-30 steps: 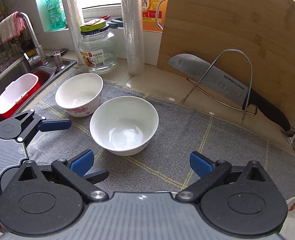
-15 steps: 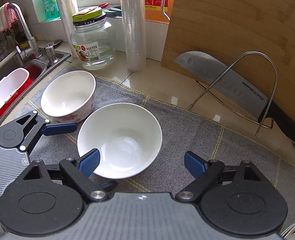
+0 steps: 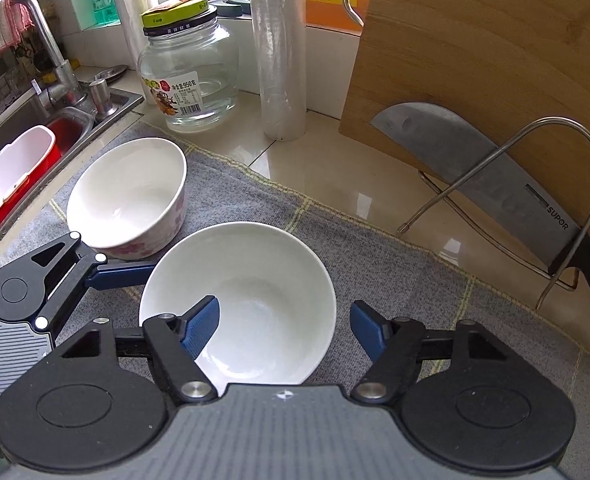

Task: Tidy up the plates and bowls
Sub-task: 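Lift the bowl with the right tool and carry it toward the placed bowl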

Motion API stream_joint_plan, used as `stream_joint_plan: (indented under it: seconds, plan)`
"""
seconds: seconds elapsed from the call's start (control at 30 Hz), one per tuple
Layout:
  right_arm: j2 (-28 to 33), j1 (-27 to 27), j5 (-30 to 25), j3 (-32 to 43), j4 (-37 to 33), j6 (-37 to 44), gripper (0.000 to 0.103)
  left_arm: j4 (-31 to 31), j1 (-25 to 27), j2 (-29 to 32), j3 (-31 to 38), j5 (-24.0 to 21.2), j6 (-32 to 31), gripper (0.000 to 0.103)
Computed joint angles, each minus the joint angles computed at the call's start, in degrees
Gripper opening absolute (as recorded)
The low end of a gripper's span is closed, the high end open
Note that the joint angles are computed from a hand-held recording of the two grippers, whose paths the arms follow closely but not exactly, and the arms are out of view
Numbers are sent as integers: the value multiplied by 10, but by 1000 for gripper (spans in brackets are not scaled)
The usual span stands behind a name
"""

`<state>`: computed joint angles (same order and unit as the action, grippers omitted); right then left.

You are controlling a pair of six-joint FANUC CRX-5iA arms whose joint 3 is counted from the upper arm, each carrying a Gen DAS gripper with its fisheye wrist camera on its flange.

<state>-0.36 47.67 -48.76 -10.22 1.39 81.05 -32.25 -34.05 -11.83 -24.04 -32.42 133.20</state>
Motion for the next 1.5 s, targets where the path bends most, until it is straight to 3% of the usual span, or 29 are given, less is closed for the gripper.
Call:
stream_joint_plan:
  seconds: [0.37,1.13,1.5]
  plan:
    - [14,-10,-3,18,-30,27,64,9,7,-2,-9,26,-18,93]
    - [41,-37,-26,58,-85,75,57,19,14,-3,-13,37,-31,92]
    - [32,-41,-30,56,-101,74,57,69,30,-8,-19,35,-104,91]
